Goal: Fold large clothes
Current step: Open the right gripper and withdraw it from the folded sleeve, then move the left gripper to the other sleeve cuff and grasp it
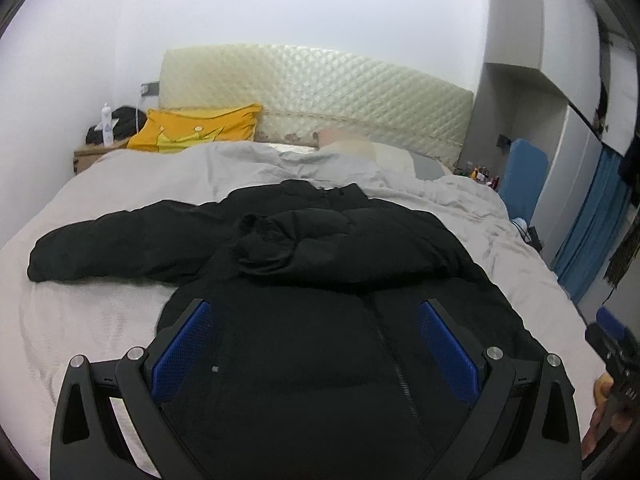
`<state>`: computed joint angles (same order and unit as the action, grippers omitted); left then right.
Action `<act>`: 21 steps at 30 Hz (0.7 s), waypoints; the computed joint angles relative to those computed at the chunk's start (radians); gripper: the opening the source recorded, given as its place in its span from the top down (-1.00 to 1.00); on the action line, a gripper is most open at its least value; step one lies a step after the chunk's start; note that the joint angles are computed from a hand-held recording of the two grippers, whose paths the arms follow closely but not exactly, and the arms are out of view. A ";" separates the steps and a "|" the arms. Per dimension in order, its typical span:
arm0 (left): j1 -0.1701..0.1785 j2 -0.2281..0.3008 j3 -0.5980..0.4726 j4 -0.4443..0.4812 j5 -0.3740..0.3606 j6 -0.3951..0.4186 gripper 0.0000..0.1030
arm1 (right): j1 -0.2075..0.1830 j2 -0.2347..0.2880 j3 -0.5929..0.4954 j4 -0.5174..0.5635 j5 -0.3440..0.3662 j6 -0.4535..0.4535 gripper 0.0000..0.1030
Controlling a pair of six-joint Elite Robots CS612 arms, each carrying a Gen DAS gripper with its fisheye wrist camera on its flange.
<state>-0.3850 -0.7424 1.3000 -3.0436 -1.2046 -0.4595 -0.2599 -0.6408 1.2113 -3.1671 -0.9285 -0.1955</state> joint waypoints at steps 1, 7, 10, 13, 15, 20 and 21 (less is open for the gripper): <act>0.011 -0.005 0.002 0.007 -0.008 -0.006 -0.99 | 0.000 0.000 0.001 0.001 0.001 0.002 -1.00; 0.073 -0.033 0.004 0.061 0.056 0.009 -0.99 | 0.004 -0.008 0.016 0.006 -0.002 -0.002 -1.00; 0.108 -0.037 0.003 0.066 0.086 0.017 -0.99 | 0.012 -0.014 0.027 0.002 -0.028 -0.015 -1.00; 0.152 -0.034 -0.006 0.084 0.064 -0.006 -0.99 | 0.018 -0.019 0.032 0.011 -0.046 -0.021 -1.00; 0.178 -0.025 -0.015 0.085 0.073 -0.011 -0.99 | 0.021 -0.021 0.036 0.008 -0.056 -0.018 -1.00; 0.269 0.010 -0.040 0.126 -0.019 -0.140 -0.99 | 0.034 -0.022 0.040 0.025 -0.095 -0.035 -1.00; 0.284 0.016 -0.044 0.136 -0.033 -0.170 -0.99 | 0.035 -0.021 0.039 0.029 -0.098 -0.032 -1.00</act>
